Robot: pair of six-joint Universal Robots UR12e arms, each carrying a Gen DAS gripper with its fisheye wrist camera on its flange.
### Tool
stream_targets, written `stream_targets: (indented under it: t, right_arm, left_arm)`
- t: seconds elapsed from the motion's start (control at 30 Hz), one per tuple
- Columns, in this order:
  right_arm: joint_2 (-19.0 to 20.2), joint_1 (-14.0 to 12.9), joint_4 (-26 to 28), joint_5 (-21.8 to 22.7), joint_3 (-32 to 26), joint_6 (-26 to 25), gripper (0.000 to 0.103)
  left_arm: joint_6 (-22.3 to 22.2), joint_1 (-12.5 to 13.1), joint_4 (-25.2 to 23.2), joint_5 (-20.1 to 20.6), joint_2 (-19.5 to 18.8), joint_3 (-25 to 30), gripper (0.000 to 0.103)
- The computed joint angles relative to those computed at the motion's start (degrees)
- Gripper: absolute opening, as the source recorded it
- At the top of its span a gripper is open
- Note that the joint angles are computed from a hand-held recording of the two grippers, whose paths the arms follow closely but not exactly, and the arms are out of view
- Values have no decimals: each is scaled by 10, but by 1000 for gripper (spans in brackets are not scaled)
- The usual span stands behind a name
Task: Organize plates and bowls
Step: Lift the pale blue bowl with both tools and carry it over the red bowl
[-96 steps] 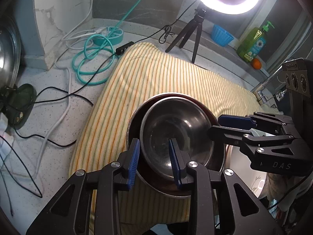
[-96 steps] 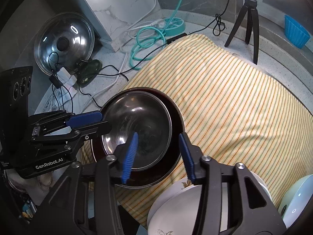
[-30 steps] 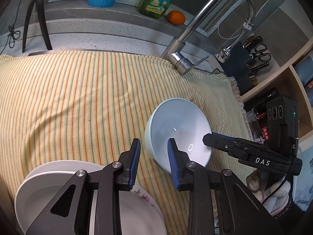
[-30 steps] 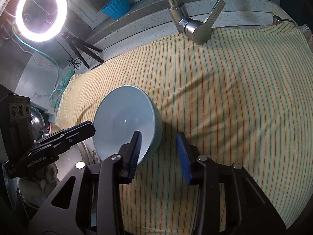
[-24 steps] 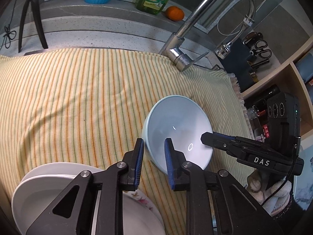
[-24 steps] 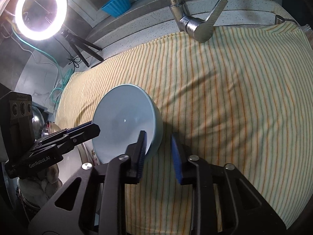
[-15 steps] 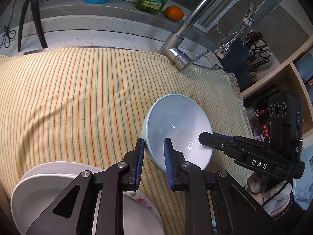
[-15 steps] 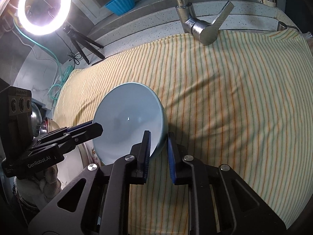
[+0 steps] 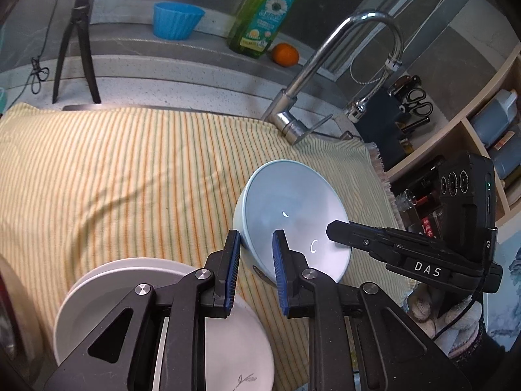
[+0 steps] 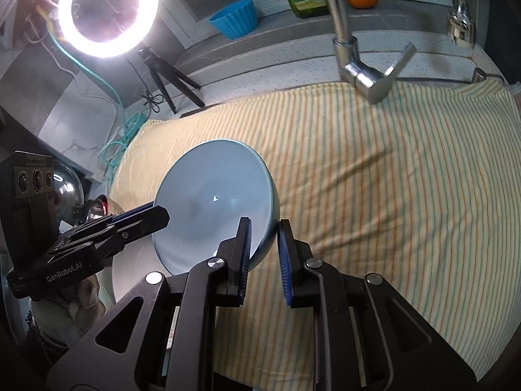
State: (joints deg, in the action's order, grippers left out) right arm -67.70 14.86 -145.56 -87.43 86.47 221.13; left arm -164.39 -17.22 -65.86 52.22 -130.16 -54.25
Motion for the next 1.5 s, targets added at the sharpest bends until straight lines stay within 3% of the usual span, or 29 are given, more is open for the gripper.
stream_targets:
  t: [0.4, 0.77, 1.17, 1.5]
  right_arm:
    - [40, 30, 8, 5, -80, -31, 17]
    - [108, 59, 40, 40, -194, -75, 17]
    - [198, 84, 117, 73, -341, -129, 17]
    - [249, 95, 197, 74, -422, -158, 17]
  left_arm:
    - [-33, 41, 65, -11, 42, -57, 18]
    - [-78, 84, 121, 9, 71, -100, 18]
    - [-126, 118, 153, 46, 81, -127, 18]
    - [-129, 130, 138, 62, 79, -133, 18]
